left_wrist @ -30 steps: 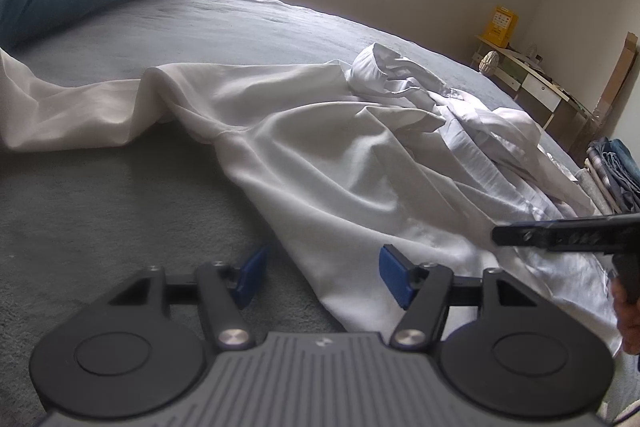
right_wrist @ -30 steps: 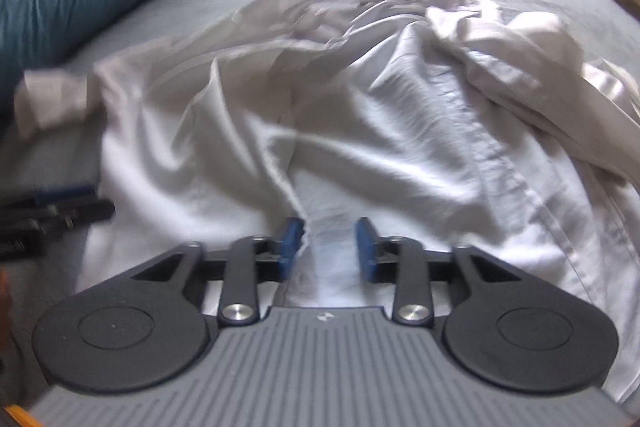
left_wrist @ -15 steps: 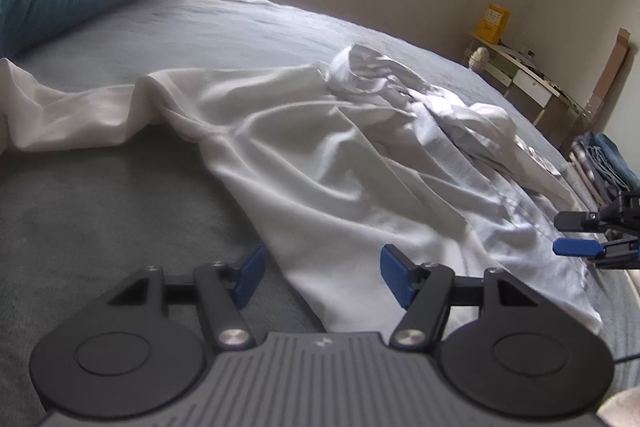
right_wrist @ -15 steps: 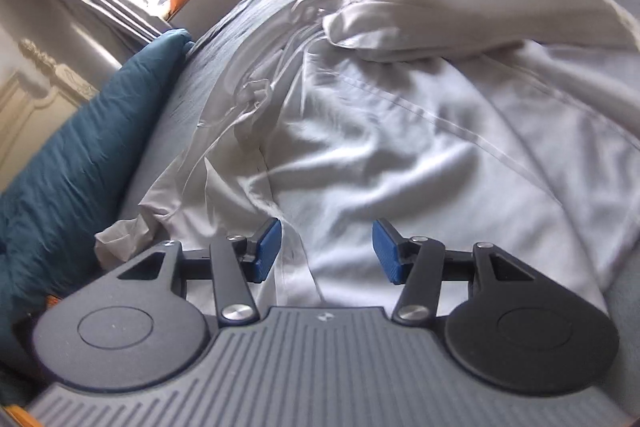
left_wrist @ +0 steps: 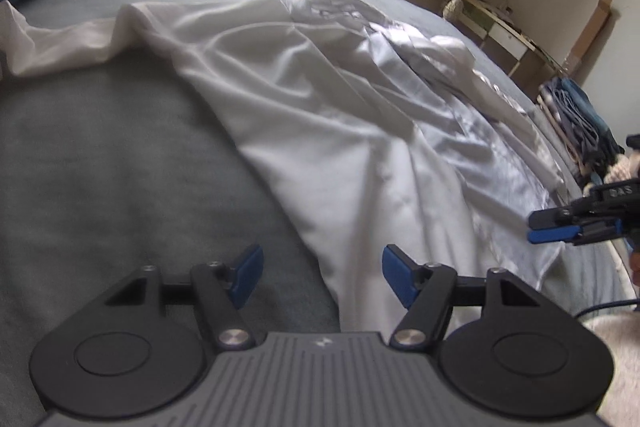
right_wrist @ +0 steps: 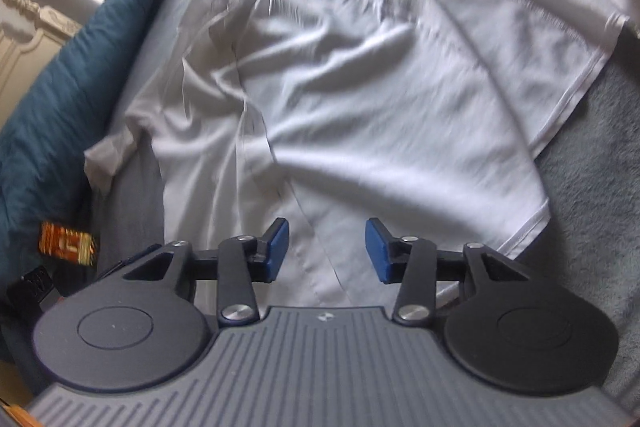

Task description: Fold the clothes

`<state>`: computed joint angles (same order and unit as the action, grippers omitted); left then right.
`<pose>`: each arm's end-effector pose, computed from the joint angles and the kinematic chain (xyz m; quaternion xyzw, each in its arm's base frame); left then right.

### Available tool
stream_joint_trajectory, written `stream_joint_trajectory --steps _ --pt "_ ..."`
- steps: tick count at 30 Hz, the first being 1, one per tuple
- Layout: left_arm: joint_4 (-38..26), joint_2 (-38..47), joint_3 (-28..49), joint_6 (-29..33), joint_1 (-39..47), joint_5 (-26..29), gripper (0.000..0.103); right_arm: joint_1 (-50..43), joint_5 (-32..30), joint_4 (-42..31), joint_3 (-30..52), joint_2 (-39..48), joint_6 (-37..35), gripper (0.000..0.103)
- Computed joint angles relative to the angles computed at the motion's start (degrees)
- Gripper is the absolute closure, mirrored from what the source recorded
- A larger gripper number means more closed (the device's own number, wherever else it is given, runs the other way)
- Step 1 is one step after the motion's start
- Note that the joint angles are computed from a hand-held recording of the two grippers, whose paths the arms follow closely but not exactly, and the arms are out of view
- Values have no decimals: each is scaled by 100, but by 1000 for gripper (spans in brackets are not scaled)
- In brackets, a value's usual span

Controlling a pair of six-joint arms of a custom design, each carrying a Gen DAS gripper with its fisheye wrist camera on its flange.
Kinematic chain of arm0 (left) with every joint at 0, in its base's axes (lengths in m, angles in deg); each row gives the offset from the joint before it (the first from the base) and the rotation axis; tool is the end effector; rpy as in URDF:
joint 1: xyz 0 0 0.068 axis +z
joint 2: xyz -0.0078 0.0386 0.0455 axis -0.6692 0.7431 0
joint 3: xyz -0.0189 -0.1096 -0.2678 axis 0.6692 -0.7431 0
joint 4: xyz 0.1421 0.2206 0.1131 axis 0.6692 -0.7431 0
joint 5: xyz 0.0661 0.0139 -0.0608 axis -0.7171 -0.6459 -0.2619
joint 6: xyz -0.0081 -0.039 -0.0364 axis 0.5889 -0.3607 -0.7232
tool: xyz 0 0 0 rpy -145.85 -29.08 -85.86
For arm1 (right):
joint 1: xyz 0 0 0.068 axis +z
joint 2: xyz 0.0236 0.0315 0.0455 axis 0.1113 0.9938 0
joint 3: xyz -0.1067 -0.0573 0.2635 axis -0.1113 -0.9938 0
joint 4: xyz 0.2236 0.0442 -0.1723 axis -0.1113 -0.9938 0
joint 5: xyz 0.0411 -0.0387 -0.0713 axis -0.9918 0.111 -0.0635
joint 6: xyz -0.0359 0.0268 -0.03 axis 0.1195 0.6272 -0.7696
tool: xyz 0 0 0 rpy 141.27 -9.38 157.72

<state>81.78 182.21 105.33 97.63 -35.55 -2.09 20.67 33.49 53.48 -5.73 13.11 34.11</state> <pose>0.3206 0.0136 0.0614 0.2514 0.8943 -0.2624 0.2611 0.1934 0.0531 0.0736 0.3090 0.8915 0.2263 0.2419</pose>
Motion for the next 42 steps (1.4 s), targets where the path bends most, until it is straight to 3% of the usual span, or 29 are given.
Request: stream_joint_trajectory --steps 6,10,15,17,20,29,39,42 --pt "-105 12 -73 178 50 26 36 110 -264 223 374 952 -376 72" --pt "-55 44 -109 309 56 8 36 282 -193 -70 596 1027 -756 83" --pt "-8 78 -145 447 76 6 36 610 130 -640 902 992 -1291 86" --pt "6 77 -161 480 79 -11 36 728 273 -789 1028 1108 -1436 96" --pt "1 57 -178 500 94 -18 36 835 464 -828 1059 1061 -1562 103" --pt "-89 -24 -218 670 144 -60 36 786 1194 -1004 900 266 -1648 103" --pt "-50 48 -234 711 143 -99 35 703 467 -894 832 664 -1430 99" --pt "-14 55 -252 721 132 -101 34 809 414 -888 908 907 -1446 89"
